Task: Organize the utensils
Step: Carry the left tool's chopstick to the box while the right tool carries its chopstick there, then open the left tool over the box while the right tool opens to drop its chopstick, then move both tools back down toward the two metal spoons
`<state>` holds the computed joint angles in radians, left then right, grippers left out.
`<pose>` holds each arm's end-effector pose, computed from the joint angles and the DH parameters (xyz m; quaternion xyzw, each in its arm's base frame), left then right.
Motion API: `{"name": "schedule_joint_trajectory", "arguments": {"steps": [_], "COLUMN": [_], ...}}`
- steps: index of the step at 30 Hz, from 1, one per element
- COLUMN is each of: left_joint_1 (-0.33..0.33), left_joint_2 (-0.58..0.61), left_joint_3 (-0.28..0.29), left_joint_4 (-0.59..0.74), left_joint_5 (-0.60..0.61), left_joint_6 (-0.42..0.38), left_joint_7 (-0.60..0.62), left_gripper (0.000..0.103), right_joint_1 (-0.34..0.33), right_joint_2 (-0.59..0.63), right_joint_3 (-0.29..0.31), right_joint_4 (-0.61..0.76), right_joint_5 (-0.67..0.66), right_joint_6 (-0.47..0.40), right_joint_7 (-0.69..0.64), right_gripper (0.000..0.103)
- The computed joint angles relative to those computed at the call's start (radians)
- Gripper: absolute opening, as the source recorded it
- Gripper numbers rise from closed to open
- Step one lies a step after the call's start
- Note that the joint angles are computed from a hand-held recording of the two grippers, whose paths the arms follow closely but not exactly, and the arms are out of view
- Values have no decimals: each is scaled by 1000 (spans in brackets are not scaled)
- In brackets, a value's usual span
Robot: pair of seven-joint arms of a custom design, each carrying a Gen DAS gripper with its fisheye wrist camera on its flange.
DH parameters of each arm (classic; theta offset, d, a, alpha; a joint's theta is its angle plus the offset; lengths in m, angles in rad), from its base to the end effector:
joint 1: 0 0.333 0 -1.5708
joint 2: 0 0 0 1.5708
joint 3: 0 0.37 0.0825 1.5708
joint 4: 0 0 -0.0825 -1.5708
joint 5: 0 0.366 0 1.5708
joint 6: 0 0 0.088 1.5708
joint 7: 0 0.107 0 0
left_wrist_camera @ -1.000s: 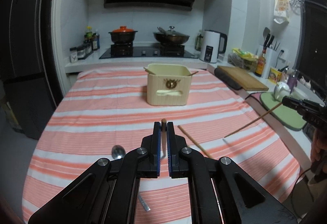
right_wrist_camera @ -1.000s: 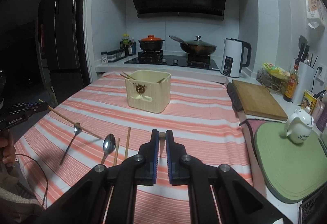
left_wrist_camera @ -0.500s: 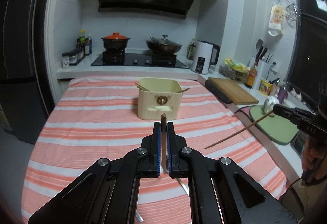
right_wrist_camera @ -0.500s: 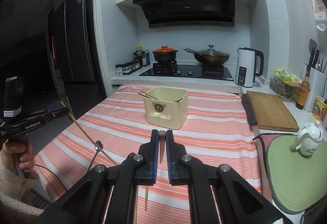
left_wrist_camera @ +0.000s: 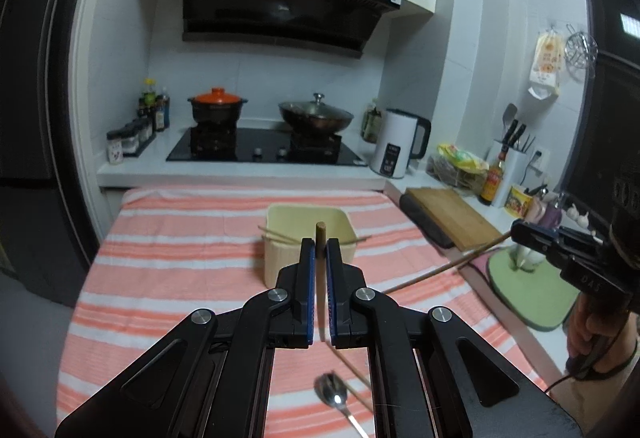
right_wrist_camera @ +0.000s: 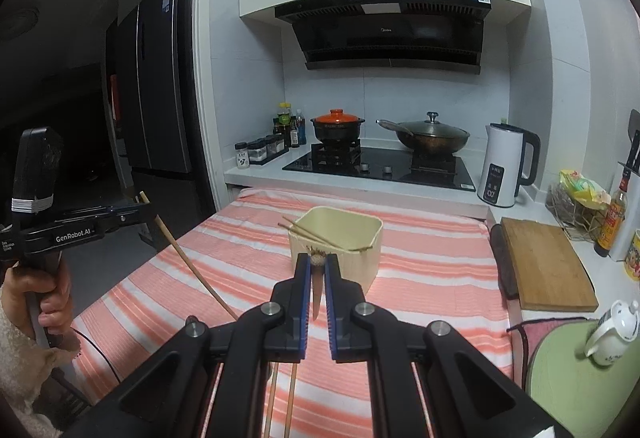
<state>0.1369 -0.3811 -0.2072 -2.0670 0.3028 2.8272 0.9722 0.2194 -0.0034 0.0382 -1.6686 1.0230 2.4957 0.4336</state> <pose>0.4455 -0.0740 0.7745 -0.6646 0.5087 -0.4069 0.3660 0.5732 0.1459 0.7409 -0.7739 0.3080 -0.1863 0.5211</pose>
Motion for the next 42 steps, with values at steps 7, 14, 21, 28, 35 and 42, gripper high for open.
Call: {"name": "schedule_joint_trajectory", "arguments": {"steps": [7, 14, 21, 28, 35, 42], "left_joint_1": [121, 86, 9, -54, -97, -84], "left_joint_2": [181, 376, 467, 489, 401, 192], "left_joint_3": [-61, -44, 17, 77, 128, 91], "left_joint_4": [237, 403, 423, 411, 292, 42], "left_joint_5": [203, 360, 183, 45, 3, 68], "left_joint_6": [42, -9, -59, -90, -57, -97], "left_joint_7": [-179, -293, -148, -39, 0, 20], "left_gripper": [3, 3, 3, 4, 77, 95], "right_joint_1": [14, 26, 28, 29, -28, -114], "right_joint_2": [179, 411, 618, 750, 614, 333], "right_joint_3": [58, 94, 105, 142, 214, 227], "right_joint_4": [258, 538, 826, 1017, 751, 315], "right_joint_5": [-69, -291, -496, -581, -460, -241], "right_joint_6": [88, 40, -176, -287, -116, 98], "right_joint_7": [101, 351, 595, 699, 549, 263], "right_gripper": [7, 7, 7, 7, 56, 65]}}
